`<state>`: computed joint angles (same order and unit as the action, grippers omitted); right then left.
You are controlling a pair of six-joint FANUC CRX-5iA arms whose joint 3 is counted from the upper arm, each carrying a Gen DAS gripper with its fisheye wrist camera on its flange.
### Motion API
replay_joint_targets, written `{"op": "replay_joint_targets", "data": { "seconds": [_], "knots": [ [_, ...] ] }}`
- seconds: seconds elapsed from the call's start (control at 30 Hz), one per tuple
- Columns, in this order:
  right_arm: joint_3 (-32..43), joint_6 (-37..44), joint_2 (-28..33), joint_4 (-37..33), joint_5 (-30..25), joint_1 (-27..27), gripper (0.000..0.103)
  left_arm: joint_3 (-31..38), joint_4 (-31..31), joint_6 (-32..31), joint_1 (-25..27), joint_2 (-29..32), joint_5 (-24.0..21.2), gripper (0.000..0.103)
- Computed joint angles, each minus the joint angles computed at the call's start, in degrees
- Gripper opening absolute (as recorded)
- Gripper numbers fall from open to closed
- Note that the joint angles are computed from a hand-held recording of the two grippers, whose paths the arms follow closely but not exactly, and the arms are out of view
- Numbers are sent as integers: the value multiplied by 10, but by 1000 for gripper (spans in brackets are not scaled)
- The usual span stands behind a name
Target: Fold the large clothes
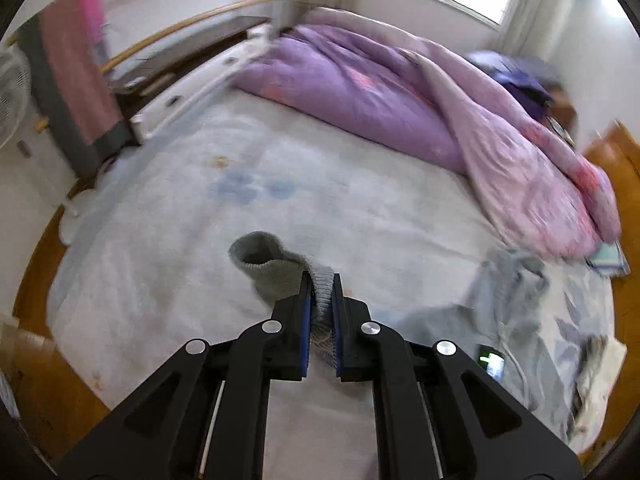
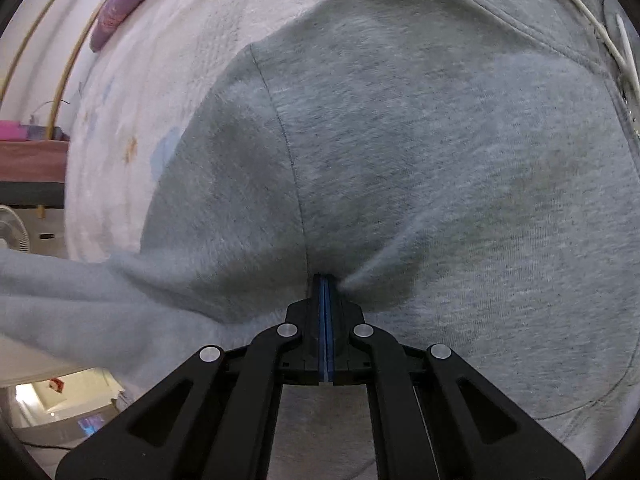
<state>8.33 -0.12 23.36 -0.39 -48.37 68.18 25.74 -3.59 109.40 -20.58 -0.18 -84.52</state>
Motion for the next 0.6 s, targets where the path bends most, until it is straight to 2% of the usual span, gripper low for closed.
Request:
{"op": "replay_joint_targets", "data": {
  "seconds": [0.07, 0.17, 0.2, 0.27, 0.33, 0.43, 0.47, 0.53, 0.57, 0.6],
  "knots": [
    [-9, -2, -6, -10, 15, -3, 0, 59, -17, 25, -55, 48, -27, 9],
    [-15, 13, -19, -26, 26, -9, 1, 124, -23, 35, -123, 109, -41, 8],
    [-34, -3, -35, -10, 42, -6, 1, 134, -31, 39, -143, 123, -42, 8],
    [-128, -109, -102, 73, 116, 10, 1, 190, -26, 40, -184, 176, -60, 8],
    [-210, -222, -166, 170, 141, 25, 1, 234, -33, 38, -219, 219, -75, 8],
    [-298, -337, -263, 268, 100, 53, 1, 291, -29, 33, -269, 285, -89, 8],
    [-332, -391, -309, 303, 61, 74, 1, 315, -23, 32, -285, 312, -94, 8],
    [-364, -442, -365, 324, -12, 107, 1, 356, -19, 28, -313, 360, -100, 8],
    [-381, -479, -403, 333, -79, 142, 1, 404, -16, 23, -329, 401, -122, 8],
    [-395, -504, -433, 336, -121, 165, 1, 444, -11, 23, -341, 437, -135, 8]
  ]
}}
